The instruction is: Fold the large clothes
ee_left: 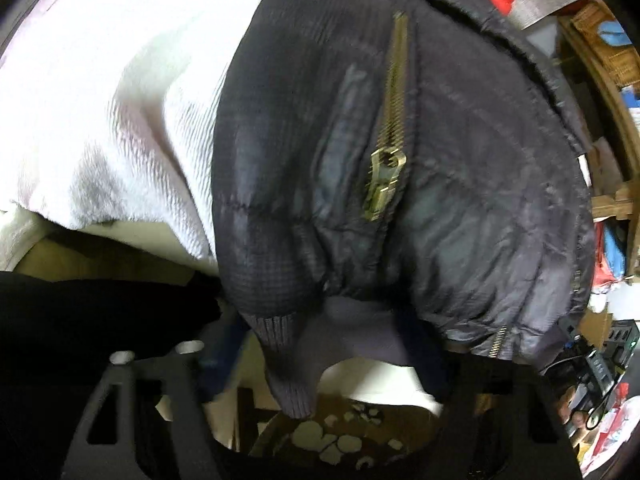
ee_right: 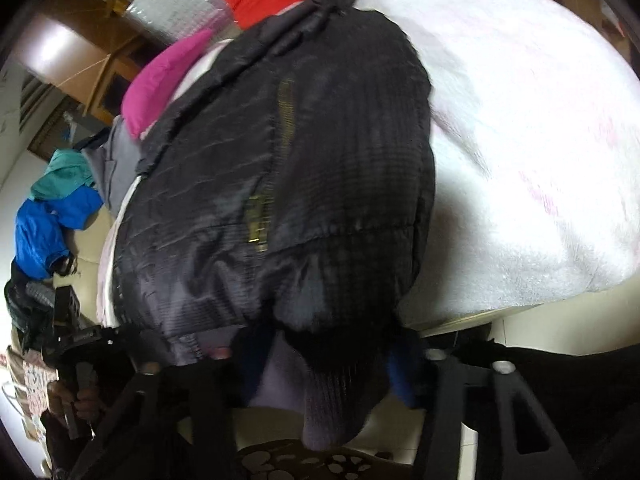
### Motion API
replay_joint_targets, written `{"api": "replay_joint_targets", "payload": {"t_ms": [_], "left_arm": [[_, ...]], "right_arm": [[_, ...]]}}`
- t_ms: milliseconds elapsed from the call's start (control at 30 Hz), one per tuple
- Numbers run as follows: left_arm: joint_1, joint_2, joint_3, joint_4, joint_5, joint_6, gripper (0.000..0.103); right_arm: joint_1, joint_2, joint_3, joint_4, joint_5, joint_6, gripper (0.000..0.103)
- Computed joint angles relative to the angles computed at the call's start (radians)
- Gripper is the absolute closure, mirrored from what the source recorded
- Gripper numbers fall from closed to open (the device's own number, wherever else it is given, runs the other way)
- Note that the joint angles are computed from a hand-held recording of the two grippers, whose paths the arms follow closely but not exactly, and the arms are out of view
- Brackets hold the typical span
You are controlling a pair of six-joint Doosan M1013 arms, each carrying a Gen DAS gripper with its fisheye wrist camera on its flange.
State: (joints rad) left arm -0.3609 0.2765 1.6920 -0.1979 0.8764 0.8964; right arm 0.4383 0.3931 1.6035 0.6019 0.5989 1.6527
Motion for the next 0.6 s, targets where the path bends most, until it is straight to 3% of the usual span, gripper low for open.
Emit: {"api": "replay_joint_targets", "payload": {"t_ms": [33, 133, 200, 267, 333, 367, 400, 433, 467, 533, 600], "left_arm": [[-0.004, -0.004, 0.002, 0.010, 0.002, -0.014, 0.049], [0.002, -0.009, 0.008, -0.001, -0.005, -0.008, 0.049], [0.007, -0.005, 0.011, -0.002, -0.006, -0.003, 0.047], [0.023, 0.010, 0.008, -0.027, 0.010, 0.030, 0.038], [0.030, 0.023, 0.003, -0.048, 0.019, 0.052, 0.039], [0.029, 0.022, 0.004, -0.043, 0.008, 0.054, 0.040], [0.024, 0.016, 0.009, -0.031, -0.008, 0.061, 0.050], [0.027, 0.012, 0.013, -0.028, -0.015, 0.072, 0.063], [0.020, 0.007, 0.011, -0.018, -0.019, 0.063, 0.067], [0.024, -0.011, 0.022, -0.037, -0.039, 0.074, 0.086], [0.025, -0.035, 0.029, -0.040, -0.061, 0.088, 0.088]], "right_arm": [[0.005, -0.004, -0.001, -0.014, -0.002, -0.002, 0.064], [0.016, -0.012, -0.006, -0.037, -0.001, -0.043, 0.064], [0.015, 0.000, -0.020, -0.068, 0.024, -0.010, 0.058], [0.005, 0.020, -0.034, -0.058, 0.058, 0.032, 0.036], [0.002, 0.031, -0.037, -0.013, 0.060, 0.006, 0.036], [0.006, 0.034, -0.041, -0.023, 0.055, 0.000, 0.039], [0.014, 0.034, -0.046, -0.057, 0.048, 0.008, 0.045], [0.017, 0.031, -0.046, -0.066, 0.045, 0.001, 0.057], [0.020, 0.024, -0.046, -0.069, 0.045, -0.023, 0.066], [0.019, 0.007, -0.044, -0.039, 0.037, -0.078, 0.075], [0.015, -0.012, -0.040, -0.004, 0.016, -0.142, 0.076]]}}
